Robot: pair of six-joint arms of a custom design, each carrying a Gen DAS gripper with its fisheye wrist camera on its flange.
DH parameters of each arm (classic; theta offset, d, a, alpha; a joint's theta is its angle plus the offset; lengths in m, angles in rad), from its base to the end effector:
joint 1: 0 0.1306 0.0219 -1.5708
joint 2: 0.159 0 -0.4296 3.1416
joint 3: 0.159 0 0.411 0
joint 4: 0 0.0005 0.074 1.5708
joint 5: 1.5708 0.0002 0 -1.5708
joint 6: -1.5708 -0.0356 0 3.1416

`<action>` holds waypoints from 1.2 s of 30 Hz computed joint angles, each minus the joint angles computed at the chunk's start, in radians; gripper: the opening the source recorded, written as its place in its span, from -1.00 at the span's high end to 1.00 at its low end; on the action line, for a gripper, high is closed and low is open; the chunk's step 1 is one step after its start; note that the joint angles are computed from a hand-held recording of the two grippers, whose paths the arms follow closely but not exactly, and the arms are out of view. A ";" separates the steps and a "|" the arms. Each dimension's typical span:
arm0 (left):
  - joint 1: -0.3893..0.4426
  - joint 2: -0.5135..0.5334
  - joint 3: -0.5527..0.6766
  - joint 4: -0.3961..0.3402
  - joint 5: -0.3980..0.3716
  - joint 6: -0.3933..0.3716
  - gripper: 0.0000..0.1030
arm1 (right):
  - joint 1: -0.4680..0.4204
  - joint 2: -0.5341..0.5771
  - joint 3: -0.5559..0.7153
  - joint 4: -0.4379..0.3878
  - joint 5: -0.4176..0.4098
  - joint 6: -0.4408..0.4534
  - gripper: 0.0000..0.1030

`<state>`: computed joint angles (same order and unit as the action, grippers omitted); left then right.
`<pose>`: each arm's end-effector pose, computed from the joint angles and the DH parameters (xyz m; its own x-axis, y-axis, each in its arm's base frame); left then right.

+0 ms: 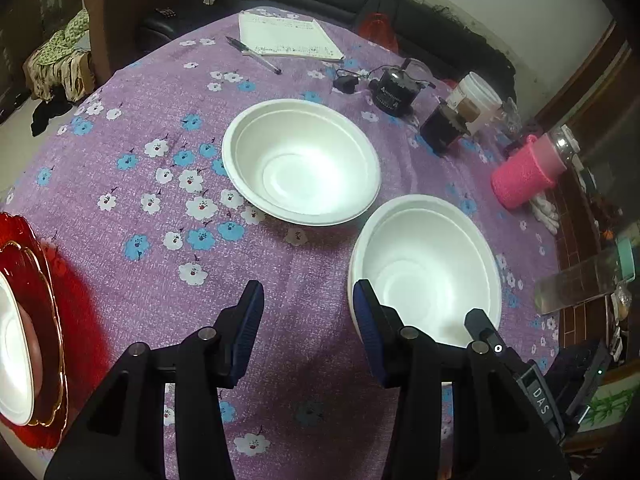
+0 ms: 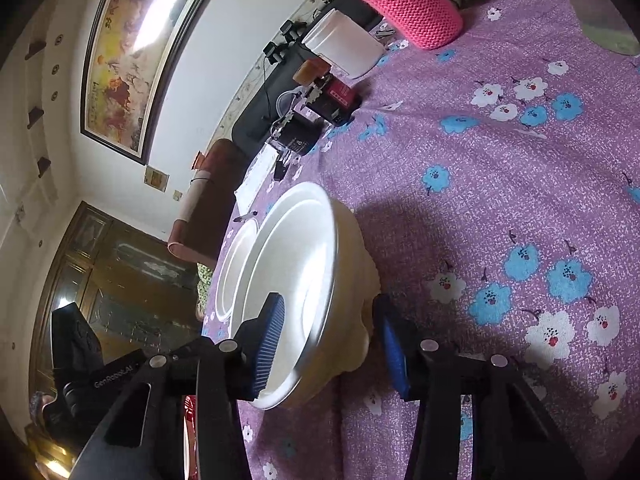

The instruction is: Organize plates and bowls

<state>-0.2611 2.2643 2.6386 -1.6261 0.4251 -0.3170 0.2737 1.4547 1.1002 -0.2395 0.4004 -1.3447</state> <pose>0.7314 -0.2111 0.4625 -0.7594 0.4969 -0.4201 0.6281 0.7281 -0.2744 0.4989 0.1251 0.3572 -0.0603 0.9152 -0.3984 0.5391 0.3658 0.7587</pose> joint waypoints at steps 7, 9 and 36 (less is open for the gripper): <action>-0.024 -0.010 -0.027 -0.002 0.008 -0.022 -0.04 | 0.000 -0.008 -0.012 0.021 0.012 0.002 0.08; -0.031 0.016 0.004 -0.038 0.010 -0.021 -0.04 | 0.000 -0.007 -0.010 0.022 0.011 0.009 0.08; -0.041 -0.003 -0.062 0.014 0.032 -0.054 0.81 | 0.012 -0.077 -0.070 0.046 0.135 -0.056 -0.13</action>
